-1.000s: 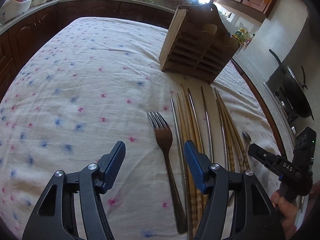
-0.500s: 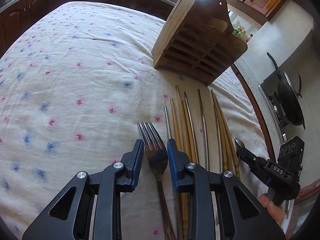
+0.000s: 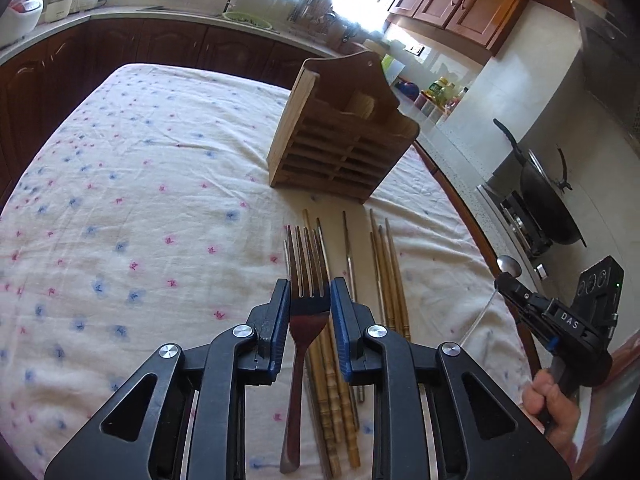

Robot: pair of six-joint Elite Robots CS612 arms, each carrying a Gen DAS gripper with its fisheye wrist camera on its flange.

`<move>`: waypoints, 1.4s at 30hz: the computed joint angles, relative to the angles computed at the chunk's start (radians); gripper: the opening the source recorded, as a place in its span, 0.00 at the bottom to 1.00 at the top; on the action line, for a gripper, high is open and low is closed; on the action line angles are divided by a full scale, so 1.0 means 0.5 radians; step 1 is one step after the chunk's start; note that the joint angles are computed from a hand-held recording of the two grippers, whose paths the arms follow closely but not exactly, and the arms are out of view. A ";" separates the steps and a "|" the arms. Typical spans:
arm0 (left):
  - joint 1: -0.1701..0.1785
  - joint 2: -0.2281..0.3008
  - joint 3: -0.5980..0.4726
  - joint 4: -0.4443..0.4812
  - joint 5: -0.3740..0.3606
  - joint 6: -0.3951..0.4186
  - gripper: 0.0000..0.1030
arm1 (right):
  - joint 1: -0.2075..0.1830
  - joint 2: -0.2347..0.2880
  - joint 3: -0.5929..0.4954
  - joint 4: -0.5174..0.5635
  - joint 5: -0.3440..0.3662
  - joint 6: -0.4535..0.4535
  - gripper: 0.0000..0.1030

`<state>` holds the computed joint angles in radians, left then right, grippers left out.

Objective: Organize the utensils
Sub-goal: 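Grasp the metal spoon handle with the right tool while the left tool grasps the fork, then lift and carry the spoon and fork over the wooden holder with both tools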

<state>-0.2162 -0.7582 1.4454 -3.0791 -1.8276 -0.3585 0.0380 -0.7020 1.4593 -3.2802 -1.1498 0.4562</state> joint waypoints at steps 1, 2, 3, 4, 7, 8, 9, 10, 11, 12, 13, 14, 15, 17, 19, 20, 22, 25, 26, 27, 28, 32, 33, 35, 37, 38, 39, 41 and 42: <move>-0.001 -0.013 0.017 -0.032 0.000 -0.004 0.17 | -0.002 -0.010 0.011 -0.035 0.000 0.009 0.02; 0.000 -0.023 0.030 -0.061 0.001 -0.009 0.03 | -0.004 -0.019 0.019 -0.064 0.002 0.017 0.02; 0.004 -0.031 0.038 -0.077 -0.024 -0.020 0.03 | -0.005 -0.027 0.025 -0.089 0.003 0.020 0.02; 0.009 -0.035 0.040 -0.095 -0.051 -0.036 0.03 | -0.006 -0.035 0.031 -0.116 -0.001 0.022 0.02; 0.005 -0.056 0.060 -0.147 -0.009 -0.033 0.02 | 0.002 -0.054 0.035 -0.175 -0.031 0.001 0.02; 0.006 -0.061 0.063 -0.157 0.001 -0.035 0.02 | 0.004 -0.055 0.029 -0.188 -0.032 -0.001 0.02; 0.008 -0.063 0.063 -0.170 0.001 -0.043 0.02 | 0.005 -0.055 0.025 -0.202 -0.028 -0.003 0.02; 0.011 -0.066 0.064 -0.185 -0.002 -0.053 0.02 | 0.005 -0.054 0.016 -0.209 -0.024 -0.009 0.02; 0.014 -0.067 0.062 -0.199 -0.002 -0.061 0.02 | 0.007 -0.054 0.007 -0.216 -0.025 -0.020 0.02; 0.016 -0.068 0.062 -0.213 0.003 -0.066 0.02 | 0.007 -0.057 0.007 -0.226 -0.031 -0.036 0.02; 0.016 -0.071 0.060 -0.224 0.010 -0.067 0.02 | 0.014 -0.058 -0.001 -0.230 -0.045 -0.052 0.02; 0.016 -0.073 0.059 -0.234 0.019 -0.067 0.02 | 0.018 -0.053 -0.017 -0.226 -0.051 -0.067 0.02; 0.017 -0.074 0.057 -0.247 0.026 -0.069 0.02 | 0.021 -0.055 -0.024 -0.229 -0.055 -0.072 0.02; 0.021 -0.070 0.041 -0.260 0.027 -0.069 0.02 | 0.024 -0.042 -0.051 -0.230 -0.052 -0.078 0.02; 0.024 -0.064 0.020 -0.266 0.029 -0.074 0.02 | 0.028 -0.029 -0.083 -0.218 -0.053 -0.091 0.02; 0.027 -0.058 0.003 -0.265 0.025 -0.075 0.02 | 0.031 -0.020 -0.103 -0.208 -0.057 -0.100 0.02; 0.031 -0.045 -0.037 -0.258 0.015 -0.078 0.02 | 0.035 -0.006 -0.138 -0.198 -0.064 -0.114 0.02; 0.039 -0.016 -0.123 -0.256 -0.015 -0.095 0.02 | 0.040 0.016 -0.202 -0.190 -0.088 -0.131 0.02; 0.042 -0.005 -0.156 -0.257 -0.025 -0.096 0.02 | 0.042 0.025 -0.230 -0.186 -0.098 -0.138 0.02; 0.043 0.006 -0.193 -0.260 -0.033 -0.098 0.02 | 0.044 0.033 -0.259 -0.180 -0.106 -0.147 0.02; 0.044 0.019 -0.232 -0.270 -0.041 -0.098 0.02 | 0.045 0.045 -0.293 -0.174 -0.114 -0.159 0.02; 0.044 0.085 -0.418 -0.300 -0.044 -0.075 0.02 | 0.054 0.094 -0.442 -0.146 -0.181 -0.212 0.02; 0.042 0.106 -0.472 -0.303 -0.036 -0.074 0.02 | 0.055 0.109 -0.484 -0.146 -0.190 -0.216 0.02; 0.045 0.158 -0.598 -0.295 -0.039 -0.089 0.02 | 0.058 0.144 -0.581 -0.140 -0.220 -0.235 0.02; 0.051 0.225 -0.738 -0.299 -0.057 -0.120 0.02 | 0.064 0.187 -0.692 -0.126 -0.251 -0.263 0.02; 0.050 0.257 -0.802 -0.294 -0.041 -0.130 0.02 | 0.067 0.213 -0.753 -0.120 -0.270 -0.281 0.02; 0.048 0.288 -0.861 -0.290 -0.019 -0.139 0.02 | 0.073 0.239 -0.814 -0.101 -0.292 -0.301 0.02; 0.044 0.355 -0.973 -0.275 0.015 -0.147 0.02 | 0.082 0.297 -0.937 -0.042 -0.323 -0.329 0.02; 0.042 0.386 -1.020 -0.263 0.039 -0.150 0.02 | 0.086 0.327 -0.991 -0.020 -0.334 -0.340 0.02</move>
